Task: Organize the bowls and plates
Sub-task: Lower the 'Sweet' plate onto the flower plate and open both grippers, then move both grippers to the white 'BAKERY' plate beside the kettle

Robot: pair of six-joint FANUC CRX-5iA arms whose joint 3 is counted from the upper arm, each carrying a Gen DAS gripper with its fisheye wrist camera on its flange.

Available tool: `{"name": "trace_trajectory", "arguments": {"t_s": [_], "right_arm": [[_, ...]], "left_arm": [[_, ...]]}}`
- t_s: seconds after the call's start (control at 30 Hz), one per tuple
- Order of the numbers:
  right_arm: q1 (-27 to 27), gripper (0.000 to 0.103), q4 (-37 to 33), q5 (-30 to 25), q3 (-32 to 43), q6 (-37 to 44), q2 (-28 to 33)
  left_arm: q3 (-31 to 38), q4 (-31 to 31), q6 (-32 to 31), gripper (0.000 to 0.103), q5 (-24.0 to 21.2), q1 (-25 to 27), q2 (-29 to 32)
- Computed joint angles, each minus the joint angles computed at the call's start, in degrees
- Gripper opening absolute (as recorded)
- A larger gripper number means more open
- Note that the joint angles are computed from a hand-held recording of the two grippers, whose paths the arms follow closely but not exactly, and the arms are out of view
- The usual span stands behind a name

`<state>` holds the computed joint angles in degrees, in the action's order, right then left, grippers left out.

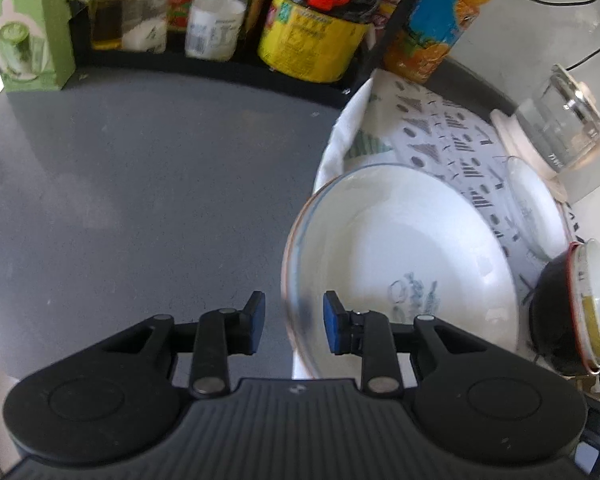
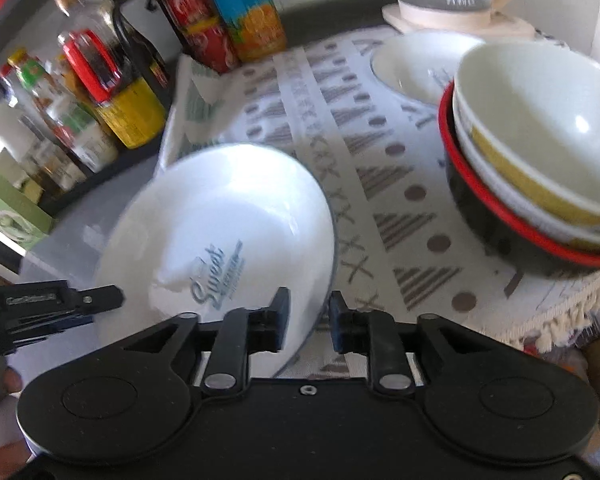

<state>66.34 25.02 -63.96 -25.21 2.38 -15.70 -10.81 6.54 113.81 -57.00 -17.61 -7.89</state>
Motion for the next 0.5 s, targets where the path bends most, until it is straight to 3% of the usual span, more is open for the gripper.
{"name": "trace_trajectory", "arguments": {"t_s": [0.03,0.1,0.17,0.23,0.33,0.4,0.5], "right_arm": [[0.13,0.032,0.86,0.50,-0.57,-0.46,-0.80],[0.34,0.045,2.67,0.67,-1.14,-0.61,-1.70],[0.37,0.056,4.27,0.77,-1.51,-0.58,-2.34],[0.04,0.061,5.34,1.02,-1.63,-0.30,-2.85],[-0.29,0.084,7.43,0.53,-1.51,-0.61,-3.01],[-0.43,0.099,9.49,-0.40,-1.42,-0.98,-3.01],[-1.12,0.103,10.84,-0.76,-1.11,-0.50,-3.22]], "left_arm": [[0.62,-0.16,-0.12,0.029,-0.20,-0.19,0.32],[2.20,-1.45,-0.20,0.034,-0.32,-1.05,0.94],[3.66,-2.88,-0.06,0.051,-0.03,-1.87,1.45],[4.62,-3.21,-0.06,0.059,0.57,-2.32,1.75],[5.80,-4.24,-0.06,0.079,1.92,-3.10,1.84],[6.86,-5.43,-0.27,0.084,2.79,-3.90,2.15],[8.89,-5.62,-1.48,0.089,2.46,-4.66,3.31]]}}
